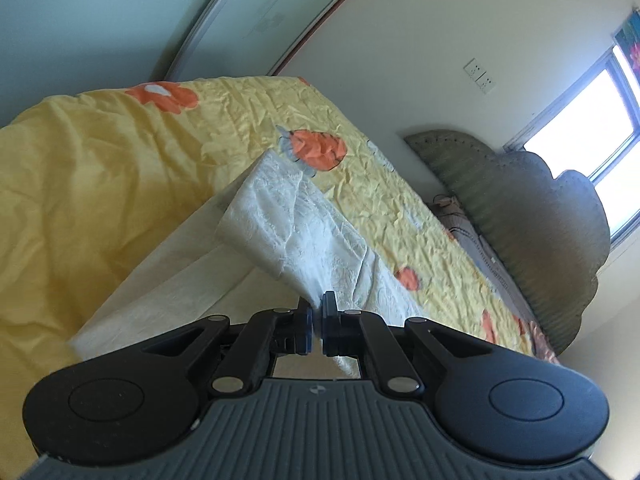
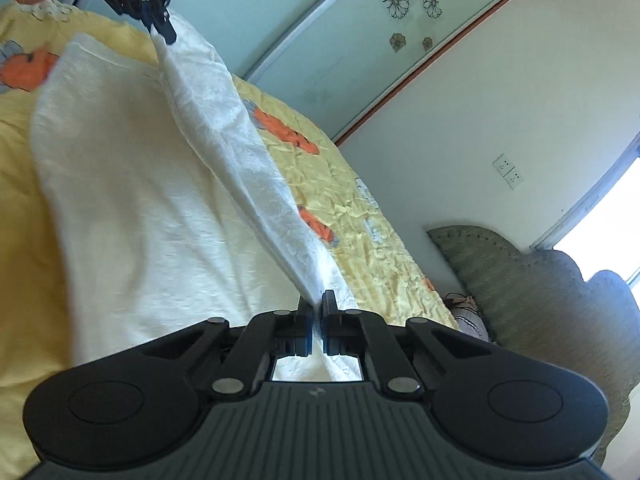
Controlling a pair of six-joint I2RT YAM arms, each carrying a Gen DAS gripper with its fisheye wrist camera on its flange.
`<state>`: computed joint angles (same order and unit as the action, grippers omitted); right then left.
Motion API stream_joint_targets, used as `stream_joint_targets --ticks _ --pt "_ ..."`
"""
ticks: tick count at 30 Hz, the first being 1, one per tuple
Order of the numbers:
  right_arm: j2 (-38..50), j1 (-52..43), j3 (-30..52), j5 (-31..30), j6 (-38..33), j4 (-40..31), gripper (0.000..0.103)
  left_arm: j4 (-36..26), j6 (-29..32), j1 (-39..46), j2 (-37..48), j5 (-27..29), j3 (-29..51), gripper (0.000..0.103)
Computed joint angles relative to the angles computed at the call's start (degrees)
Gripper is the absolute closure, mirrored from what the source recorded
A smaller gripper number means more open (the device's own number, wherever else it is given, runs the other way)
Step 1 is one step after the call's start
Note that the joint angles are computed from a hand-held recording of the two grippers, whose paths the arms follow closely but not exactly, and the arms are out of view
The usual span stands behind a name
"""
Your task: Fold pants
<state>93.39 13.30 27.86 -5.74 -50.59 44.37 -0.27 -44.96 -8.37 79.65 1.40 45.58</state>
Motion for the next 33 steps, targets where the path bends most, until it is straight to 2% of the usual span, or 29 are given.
stream_joint_targets --ticks 3,12,15,18,19,21,22,23,24,26,29,30,31,33 --pt "-5.57 1.79 -5.83 -0.85 1.05 -3.98 0.099 -2.97 0.6 -1.79 -4.49 -3.79 -4.36 0.098" --pt "-6.37 3.08 -10.87 -1.0 3.38 -4.92 0.099 -8.54 1.48 -4.63 -9.47 -8.49 -7.54 0.098" --pt "-4.85 2.26 -9.29 -2.44 4.9 -6.87 0.099 -9.63 1.11 -5.73 -7.05 -10.5 -6.05 0.098" --pt "-3.5 3.53 -10.41 -0.77 4.78 -5.07 0.099 -10.82 1.39 -6.03 -5.19 -11.44 -4.74 0.098" --pt "-2.79 3.7 -9.73 -0.43 5.34 -6.44 0.098 -11.35 1.42 -5.89 -4.04 -11.29 -4.0 0.098" --pt "-0.52 3.08 -10.27 -1.41 6.15 -2.89 0.098 -12.98 0.78 -5.62 -2.59 -10.79 -2.73 0.098" --pt "-0.53 3.13 -10.76 -1.19 6.09 -1.97 0.098 -13.86 0.81 -5.55 -3.04 -10.59 -2.48 0.095" --pt "-1.24 3.6 -11.44 -0.12 5.76 -1.91 0.096 -15.16 1.12 -5.49 -3.55 -10.59 -1.96 0.083" --pt "-2.73 3.61 -12.15 0.23 4.87 -2.77 0.095 -17.46 1.26 -5.55 -4.24 -10.78 -0.95 0.078" --pt "-8.56 1.05 -13.45 -3.08 2.86 -8.37 0.095 -20.8 1.26 -5.56 -6.0 -11.12 0.33 0.08" --pt "-17.57 -10.42 -9.4 -17.65 6.58 -26.85 0.094 -26.34 0.98 -7.93 -7.95 -14.78 3.57 0.08" --pt "-17.99 -15.05 -7.93 -22.17 9.04 -29.77 0.094 -26.66 1.29 -9.48 -8.65 -16.48 4.31 0.08" --pt "-17.81 -19.02 -7.44 -24.44 12.08 -29.65 0.094 -26.82 1.84 -11.61 -8.64 -18.72 5.55 0.08" --pt "-16.03 -25.07 -7.17 -23.02 18.43 -26.1 0.094 -24.97 4.23 -15.15 -7.35 -20.46 7.64 0.08"
